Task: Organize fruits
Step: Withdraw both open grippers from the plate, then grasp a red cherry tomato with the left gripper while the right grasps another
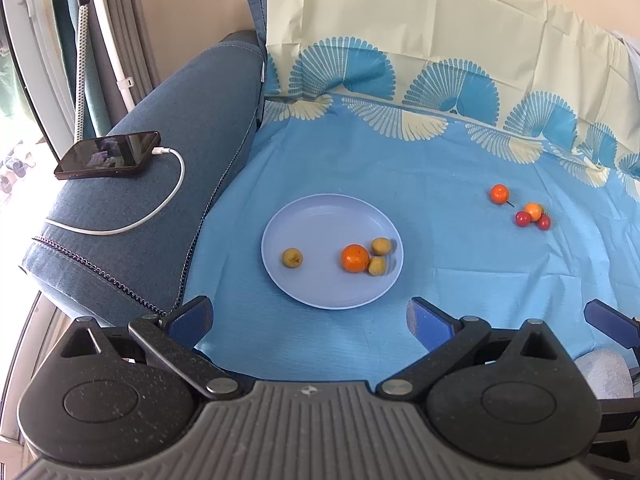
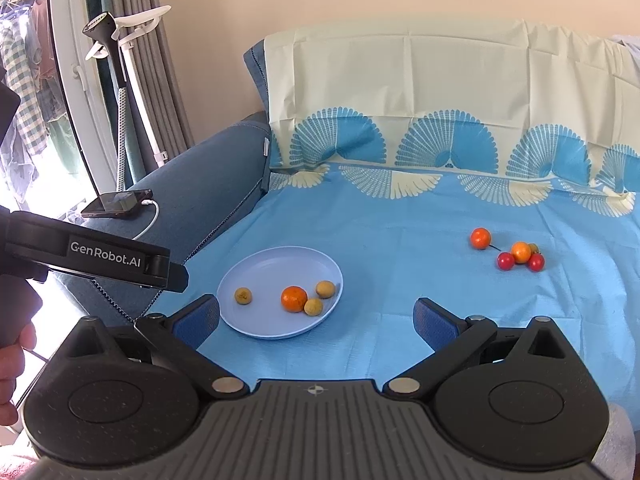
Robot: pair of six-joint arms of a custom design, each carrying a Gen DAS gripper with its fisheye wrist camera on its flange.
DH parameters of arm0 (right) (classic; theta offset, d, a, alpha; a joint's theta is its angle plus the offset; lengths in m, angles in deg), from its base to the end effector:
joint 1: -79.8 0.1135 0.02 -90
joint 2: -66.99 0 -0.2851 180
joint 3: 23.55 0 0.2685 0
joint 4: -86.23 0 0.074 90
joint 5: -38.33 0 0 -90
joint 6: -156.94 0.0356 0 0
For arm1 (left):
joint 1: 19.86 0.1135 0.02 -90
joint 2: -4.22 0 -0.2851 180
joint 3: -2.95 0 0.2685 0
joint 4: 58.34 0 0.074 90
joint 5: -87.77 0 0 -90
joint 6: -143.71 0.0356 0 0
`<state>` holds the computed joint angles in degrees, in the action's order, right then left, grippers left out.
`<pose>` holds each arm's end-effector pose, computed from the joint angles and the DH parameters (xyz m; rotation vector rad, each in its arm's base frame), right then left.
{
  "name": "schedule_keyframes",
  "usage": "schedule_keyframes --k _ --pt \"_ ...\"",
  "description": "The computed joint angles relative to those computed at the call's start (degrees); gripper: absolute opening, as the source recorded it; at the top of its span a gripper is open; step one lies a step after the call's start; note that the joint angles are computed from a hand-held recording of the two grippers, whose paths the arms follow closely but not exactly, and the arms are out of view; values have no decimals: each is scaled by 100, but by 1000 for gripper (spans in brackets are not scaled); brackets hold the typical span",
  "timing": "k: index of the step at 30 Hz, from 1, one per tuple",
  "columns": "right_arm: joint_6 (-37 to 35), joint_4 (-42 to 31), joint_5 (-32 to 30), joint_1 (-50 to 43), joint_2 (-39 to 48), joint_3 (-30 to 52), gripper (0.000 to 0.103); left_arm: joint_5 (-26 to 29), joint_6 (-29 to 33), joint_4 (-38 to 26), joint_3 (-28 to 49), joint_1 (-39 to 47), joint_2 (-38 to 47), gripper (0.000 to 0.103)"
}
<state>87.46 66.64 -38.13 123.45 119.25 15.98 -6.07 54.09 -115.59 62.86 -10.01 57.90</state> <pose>0.1499 0.1315 0.2217 -0.2920 2.1251 0.4108 0.1838 0.0343 0.2872 -0.2326 2.4543 0.1601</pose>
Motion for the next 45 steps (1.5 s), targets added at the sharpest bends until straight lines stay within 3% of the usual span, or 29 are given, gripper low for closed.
schedule_keyframes --k 15,22,28,35,39,41,45 --pt "-101 346 -53 -559 36 -232 102 -347 -295 226 215 -756 715 103" --pt "-539 630 -288 -1750 -42 -492 102 -581 -643 574 607 -1611 1668 103" --pt "-1055 1332 -930 -3332 612 -595 102 -589 -930 917 1354 -2260 3054 103" --pt "-1648 2866 -1469 -4785 2907 -118 102 -259 -746 1388 2966 -2751 5229 103" --pt "-2266 3573 -2014 -5320 4691 790 102 298 -269 1162 4629 -2880 6931 103" --pt "-2705 3559 -2092 -5442 5568 1499 102 377 -172 826 5664 -2955 7804 103" --pt "-3161 2848 -2601 -5662 6949 3068 101 405 -148 -179 8145 -3036 9544 103"
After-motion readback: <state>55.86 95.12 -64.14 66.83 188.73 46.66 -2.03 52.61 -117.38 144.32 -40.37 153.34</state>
